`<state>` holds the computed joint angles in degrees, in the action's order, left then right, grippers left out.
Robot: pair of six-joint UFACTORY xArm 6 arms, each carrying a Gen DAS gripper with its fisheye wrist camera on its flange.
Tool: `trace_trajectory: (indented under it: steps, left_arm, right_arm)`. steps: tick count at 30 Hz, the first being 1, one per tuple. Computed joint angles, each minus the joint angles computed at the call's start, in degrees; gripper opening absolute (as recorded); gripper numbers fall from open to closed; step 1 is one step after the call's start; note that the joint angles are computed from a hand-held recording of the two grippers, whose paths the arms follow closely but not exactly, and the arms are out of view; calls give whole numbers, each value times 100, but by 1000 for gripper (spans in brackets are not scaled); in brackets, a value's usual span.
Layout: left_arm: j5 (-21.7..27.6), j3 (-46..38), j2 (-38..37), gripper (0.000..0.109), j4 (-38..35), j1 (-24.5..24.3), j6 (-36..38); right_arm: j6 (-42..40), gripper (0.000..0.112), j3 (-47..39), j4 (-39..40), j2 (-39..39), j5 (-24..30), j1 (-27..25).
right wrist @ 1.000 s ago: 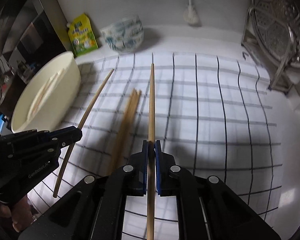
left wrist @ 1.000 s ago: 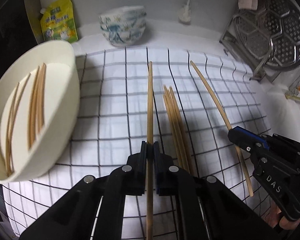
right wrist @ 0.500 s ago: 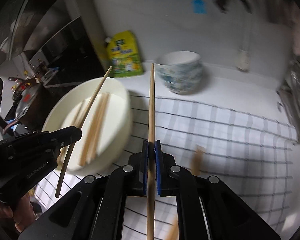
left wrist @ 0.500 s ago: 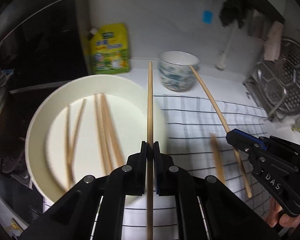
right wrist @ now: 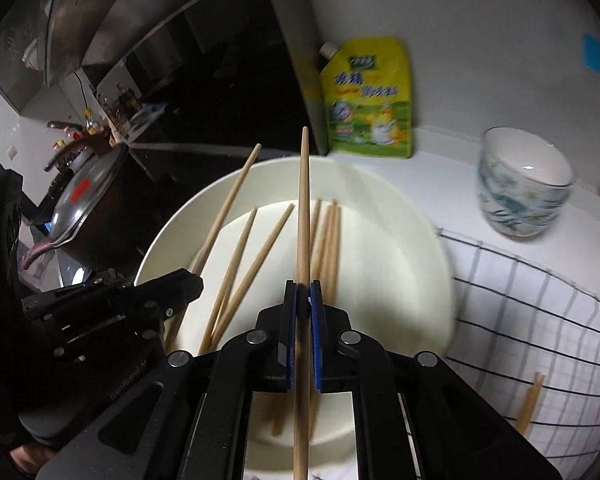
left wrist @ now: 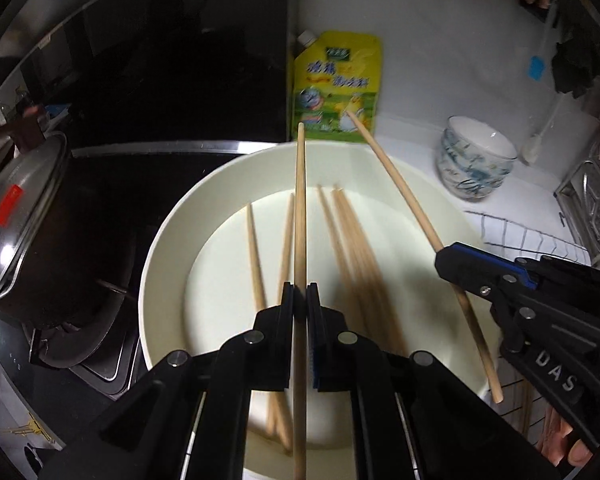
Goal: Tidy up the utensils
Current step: 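Carry the held chopsticks with both tools over the white basin, then open both tools to drop the chopsticks into the white basin, then move both open tools back toward the chopstick bundle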
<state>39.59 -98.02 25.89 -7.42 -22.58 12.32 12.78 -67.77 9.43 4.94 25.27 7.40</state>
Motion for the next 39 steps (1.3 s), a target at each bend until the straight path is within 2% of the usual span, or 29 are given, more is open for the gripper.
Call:
trace_trajectory:
  steps: [5,12,14,16,18,21,39]
  left_arm:
    - [156,-244,302,7,-22,100,121]
    - [407,-505,553,8,-109,144,209]
    - [516,-583,602,12,-57,162,49]
    - [578,-639,622,26,17,190,-98]
    - [546,-611,583,34,-26,219,-90]
    - [438,-516,476,63,-28,242,-131]
    - [92,387,-335,64,-124,188,-152]
  right_arm:
    - [188,7,-459,142,534,374,49]
    - [420,7,-425,125,638,518,23]
    - [457,8,-352,117,593,467,0]
    - [543,21,-226,41,491,317,0]
    - [748,23,-195,-224,430,263,11]
    - [930,23,-62,-402,277,189,20]
    - [1198,25,685,-772,-599,-10,104]
